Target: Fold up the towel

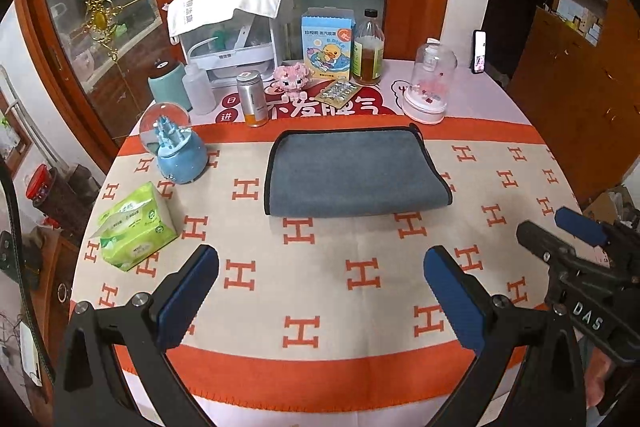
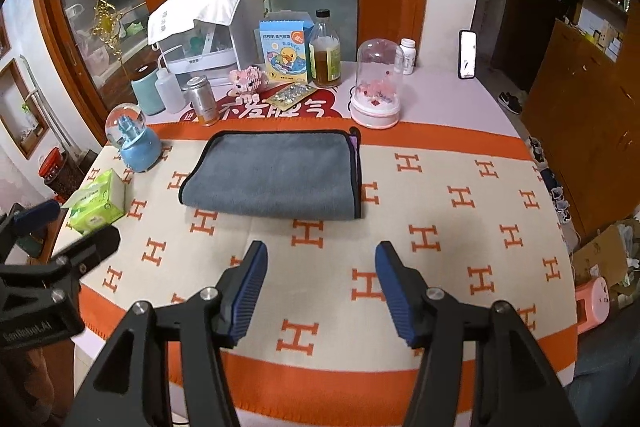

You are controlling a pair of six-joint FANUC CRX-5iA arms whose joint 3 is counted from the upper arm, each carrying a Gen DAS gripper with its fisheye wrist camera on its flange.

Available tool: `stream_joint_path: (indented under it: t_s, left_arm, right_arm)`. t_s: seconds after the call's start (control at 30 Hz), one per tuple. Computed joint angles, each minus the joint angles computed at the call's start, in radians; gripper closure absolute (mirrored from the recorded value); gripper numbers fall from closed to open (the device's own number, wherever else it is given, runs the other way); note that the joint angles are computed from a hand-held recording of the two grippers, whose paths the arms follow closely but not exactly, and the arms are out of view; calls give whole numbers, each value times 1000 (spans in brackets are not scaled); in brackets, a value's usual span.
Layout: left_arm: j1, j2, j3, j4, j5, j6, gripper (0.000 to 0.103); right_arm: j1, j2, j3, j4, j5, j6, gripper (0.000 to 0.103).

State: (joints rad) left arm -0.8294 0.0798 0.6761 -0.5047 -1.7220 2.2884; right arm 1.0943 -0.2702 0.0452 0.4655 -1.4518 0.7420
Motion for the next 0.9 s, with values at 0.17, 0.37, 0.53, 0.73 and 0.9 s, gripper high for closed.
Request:
stream_joint_path:
  t_s: [0.17, 0.37, 0.53, 0.73, 0.9]
  left_arm:
    - [-21, -18, -15, 7, -17, 34, 1]
    - [-57, -22, -20, -14, -48, 70, 1]
    - [-77, -23, -22, -22, -68, 89, 1]
    - [-102, -21, -12, -47, -94, 115, 1]
    - [-108, -18, -6, -50, -102, 128, 1]
  right_arm:
    - [56, -36, -25, 18, -35, -36, 45]
    - [108, -66, -39, 30, -57, -85, 44]
    - [147, -76, -46, 55, -85, -110, 44]
    - [182, -86, -55, 88, -114, -146, 44]
    - [194, -93, -60, 90, -126, -156, 44]
